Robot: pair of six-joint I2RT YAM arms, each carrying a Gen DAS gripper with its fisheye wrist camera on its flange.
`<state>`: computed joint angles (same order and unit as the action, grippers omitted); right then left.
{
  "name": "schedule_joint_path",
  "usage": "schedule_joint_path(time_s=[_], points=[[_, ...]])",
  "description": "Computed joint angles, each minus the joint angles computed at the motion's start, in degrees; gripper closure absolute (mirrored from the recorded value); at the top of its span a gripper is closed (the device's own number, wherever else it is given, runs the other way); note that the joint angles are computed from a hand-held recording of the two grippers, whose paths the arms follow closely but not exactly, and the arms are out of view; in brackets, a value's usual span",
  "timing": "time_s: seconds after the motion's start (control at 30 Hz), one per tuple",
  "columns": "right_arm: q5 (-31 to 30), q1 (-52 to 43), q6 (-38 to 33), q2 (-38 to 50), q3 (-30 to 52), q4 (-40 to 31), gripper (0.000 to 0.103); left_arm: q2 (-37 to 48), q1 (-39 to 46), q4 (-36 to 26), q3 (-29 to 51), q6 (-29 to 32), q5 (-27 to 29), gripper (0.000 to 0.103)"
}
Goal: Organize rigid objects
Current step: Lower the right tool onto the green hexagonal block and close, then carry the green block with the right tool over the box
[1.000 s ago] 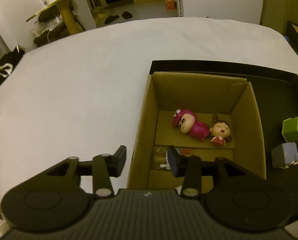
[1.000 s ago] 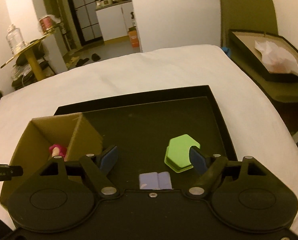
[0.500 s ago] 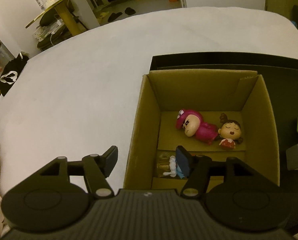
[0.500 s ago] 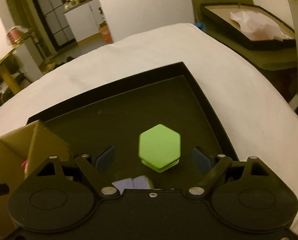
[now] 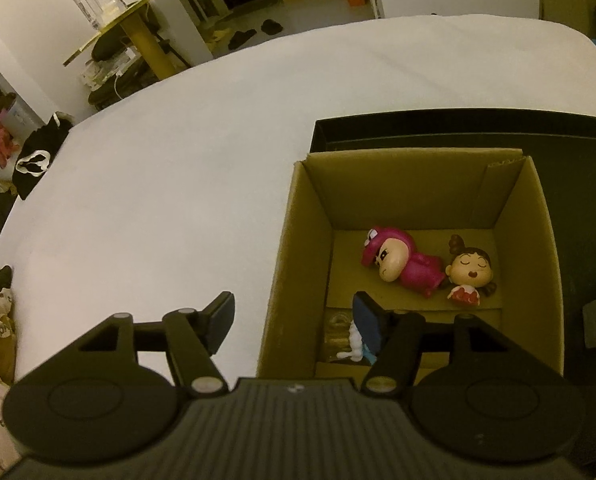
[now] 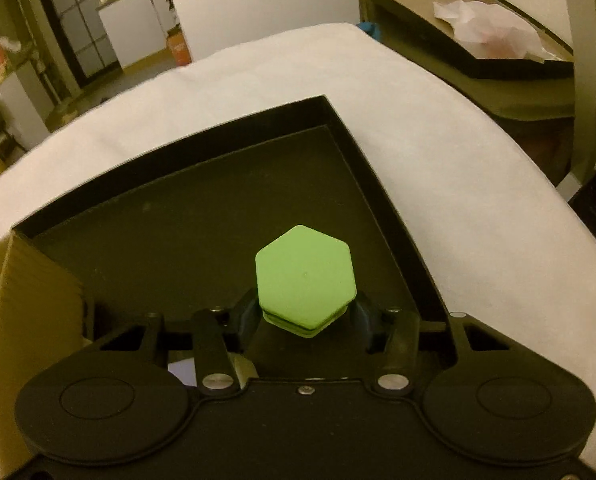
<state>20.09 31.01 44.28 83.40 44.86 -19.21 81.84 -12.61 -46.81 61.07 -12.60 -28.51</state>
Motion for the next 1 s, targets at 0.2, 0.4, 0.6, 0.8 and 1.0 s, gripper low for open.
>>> schedule_joint_path(time_s=[0.2, 0.4, 0.6, 0.8, 1.0], points=[[2.4, 1.4, -0.1, -3.4, -0.4, -0.9, 0.056, -2.1, 0.2, -0.8, -0.8, -0.1, 0.1, 0.039], [0.7, 1.5, -0.5, -5.9, -0.6, -2.1, 0.056, -4.5, 1.9, -1.0, -2.0, 0.3, 1.7, 0.039], [-1.1, 1.7, -1.6, -7.7, 0.8, -4.2, 0.056, -7.1, 3.9, -1.1, -2.9, 0.9, 3.8, 0.039], [1.6, 3.7, -3.0, -7.6, 3.9, -6.9, 0.056, -9.1, 5.5, -0.5, -3.8, 2.1, 5.6, 0.038], [3.7, 7.3, -4.7, -6.4, 8.4, -9.0, 0.056, -10.9, 8.7, 0.8, -5.5, 3.6, 9.4, 0.038]])
